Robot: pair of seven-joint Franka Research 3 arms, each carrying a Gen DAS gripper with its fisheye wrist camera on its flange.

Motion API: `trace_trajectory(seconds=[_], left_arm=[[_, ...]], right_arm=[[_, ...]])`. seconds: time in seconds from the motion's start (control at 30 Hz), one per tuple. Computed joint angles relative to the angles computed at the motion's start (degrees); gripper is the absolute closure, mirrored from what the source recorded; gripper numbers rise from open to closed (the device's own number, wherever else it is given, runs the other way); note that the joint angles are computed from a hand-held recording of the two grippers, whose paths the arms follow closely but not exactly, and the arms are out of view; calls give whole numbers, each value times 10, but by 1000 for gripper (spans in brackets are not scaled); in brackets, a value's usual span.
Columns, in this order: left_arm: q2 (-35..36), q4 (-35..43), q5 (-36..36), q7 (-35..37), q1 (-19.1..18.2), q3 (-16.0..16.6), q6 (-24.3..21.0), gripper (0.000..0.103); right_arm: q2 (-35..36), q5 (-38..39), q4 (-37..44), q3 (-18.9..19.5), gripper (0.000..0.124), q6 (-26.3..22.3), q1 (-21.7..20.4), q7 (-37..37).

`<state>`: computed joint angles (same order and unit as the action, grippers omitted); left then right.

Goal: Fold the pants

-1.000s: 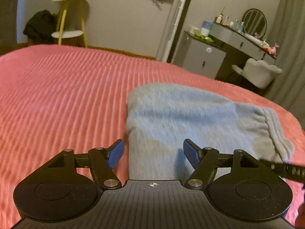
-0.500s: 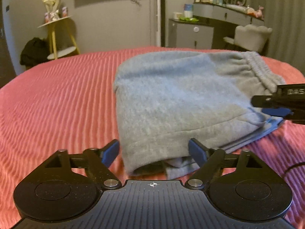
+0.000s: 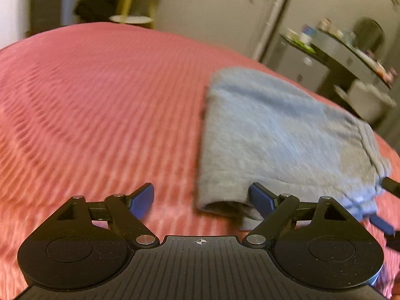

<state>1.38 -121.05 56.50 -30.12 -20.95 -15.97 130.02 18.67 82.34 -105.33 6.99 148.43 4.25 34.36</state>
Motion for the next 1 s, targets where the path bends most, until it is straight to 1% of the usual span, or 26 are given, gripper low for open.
trace_trajectory(seconds=[0.03, 0.1, 0.13, 0.2, 0.27, 0.37, 0.5, 0.53, 0.6, 0.67, 0.7, 0.73, 0.8, 0.83, 0.87, 0.9, 1.0], left_arm=[[-5, -5, -2, -15, -1, 0, -4, 14], [-18, -21, -7, -46, 1, 0, 3, 14], [-23, -27, -9, -59, 3, -1, 6, 14], [-31, -36, -7, -83, 5, -5, 3, 16], [-30, -35, -9, -90, 8, -6, -3, 16], [-29, -37, -17, -98, 11, -6, -2, 15], [-30, -42, -20, -105, 15, -5, 6, 15], [-28, -40, -18, -104, 16, -4, 9, 15], [-24, -37, -19, -99, 16, -5, 7, 14], [-22, -36, -18, -95, 16, -3, 10, 14], [-21, -36, -18, -93, 18, -2, 13, 13], [-21, -38, -17, -93, 19, 0, 16, 13], [-22, -41, -16, -97, 21, 1, 22, 12], [-22, -41, -16, -98, 21, 1, 23, 11], [-21, -41, -15, -99, 21, 1, 24, 11], [-20, -39, -16, -97, 21, 1, 23, 11], [-17, -36, -15, -96, 20, 0, 19, 11]], right_arm=[[9, 11, 11, -1, 38, -25, -10, 31], [26, 53, 28, 1, 38, -48, -26, 56], [35, 56, 38, 1, 38, -52, -28, 75], [46, 29, 53, -3, 38, -61, -29, 118], [36, 54, 43, 4, 38, -47, -35, 91], [32, 49, 46, 3, 38, -64, -39, 123], [19, 103, 37, 6, 38, -84, -48, 95], [20, 104, 38, 4, 38, -79, -43, 92], [33, 63, 52, -3, 38, -53, -25, 116], [62, 9, 78, -5, 38, -47, -15, 171], [77, -12, 91, -2, 38, -53, -15, 198], [87, -16, 101, 4, 38, -56, -18, 209], [96, -6, 110, 19, 39, -37, -20, 190], [97, -14, 114, 23, 51, -25, -17, 183], [95, -27, 113, 23, 78, -7, -10, 182], [93, -45, 110, 22, 87, 18, -1, 179], [86, -22, 97, 40, 89, 33, -12, 138]])
